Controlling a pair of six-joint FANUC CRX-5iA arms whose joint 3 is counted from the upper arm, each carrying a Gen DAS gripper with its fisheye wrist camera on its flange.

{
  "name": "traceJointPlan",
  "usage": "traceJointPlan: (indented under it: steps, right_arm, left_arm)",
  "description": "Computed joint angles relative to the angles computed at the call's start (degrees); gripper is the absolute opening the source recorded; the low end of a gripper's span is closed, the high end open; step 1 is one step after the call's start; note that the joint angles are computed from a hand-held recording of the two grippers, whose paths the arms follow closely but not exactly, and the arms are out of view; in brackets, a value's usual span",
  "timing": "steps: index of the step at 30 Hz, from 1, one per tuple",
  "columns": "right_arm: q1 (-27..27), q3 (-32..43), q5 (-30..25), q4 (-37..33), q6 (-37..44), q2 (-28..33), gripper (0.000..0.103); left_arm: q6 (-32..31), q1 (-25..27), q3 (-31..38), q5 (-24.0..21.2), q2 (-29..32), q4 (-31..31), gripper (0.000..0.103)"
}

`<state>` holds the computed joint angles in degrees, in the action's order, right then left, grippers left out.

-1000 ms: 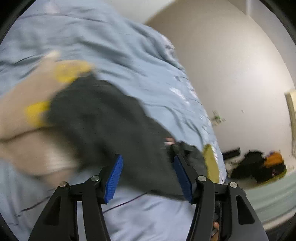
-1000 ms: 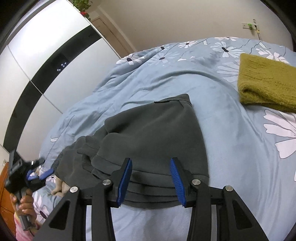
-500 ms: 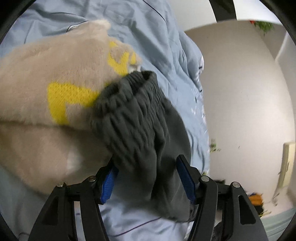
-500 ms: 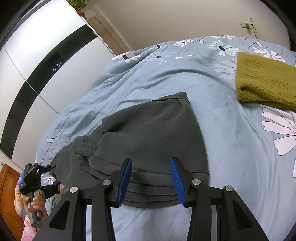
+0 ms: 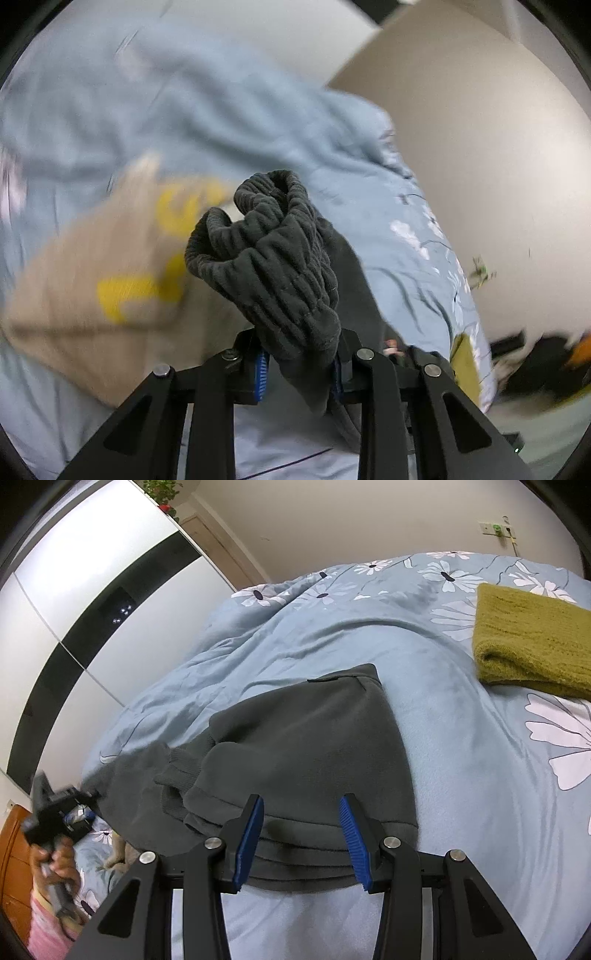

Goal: Fold clothes

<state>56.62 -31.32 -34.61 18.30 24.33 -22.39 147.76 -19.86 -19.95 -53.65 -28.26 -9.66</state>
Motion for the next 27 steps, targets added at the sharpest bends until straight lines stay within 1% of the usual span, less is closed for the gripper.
traceJointPlan:
  steps: [2, 5, 7, 9, 11, 14, 17, 19, 24, 27]
  right_arm:
    - [-0.30, -0.83, 1.29, -0.24, -0.25, -0.71, 0.047]
    - [-0.64, -1.97, 3.01, -0.35, -0.94, -1.70, 0.047]
    - [-0.89, -2.69, 4.06, -0.65, -1.08, -2.45, 0.047]
    - [-1.12, -3.40, 4.92, -1.01, -1.10, -3.35, 0.047]
    - [-1.29, -4.08, 5.53, -1.14, -1.26, -4.22, 0.047]
    - [-1.54, -5.05, 6.46, -0.98, -2.13, -5.35, 0.047]
    - [-1.80, -5.78, 7.15, -0.94, -2.89, -6.25, 0.047]
    - [-1.87, -5.92, 7.31, -0.90, -2.94, -6.37, 0.047]
    - [-1.88, -6.18, 7.57, -0.35, -3.49, -6.27, 0.047]
    - [-1.81, -6.31, 7.54, 0.14, -4.09, -6.24, 0.047]
  left_arm:
    - [1.81, -7.58, 9.01, -4.44, 5.10, -8.86, 0.027]
    - [0.21, -17.02, 21.23, -10.14, 13.34, -18.57, 0.026]
    - [-3.04, -21.77, 28.44, -12.53, 19.26, -22.62, 0.026]
    - [-6.59, -25.65, 34.51, -14.43, 25.03, -25.23, 0.026]
    - [-10.49, -27.63, 39.38, -15.39, 30.45, -25.14, 0.026]
    - [-15.48, -28.17, 44.67, -16.60, 37.39, -20.57, 0.026]
    - [-17.77, -29.35, 48.23, -19.09, 41.98, -18.54, 0.026]
    - [-18.45, -30.94, 51.45, -22.45, 44.99, -19.71, 0.027]
    - [-17.88, -33.91, 59.22, -29.88, 50.80, -23.18, 0.030]
    - [-16.86, -35.20, 61.04, -32.50, 51.83, -24.22, 0.032]
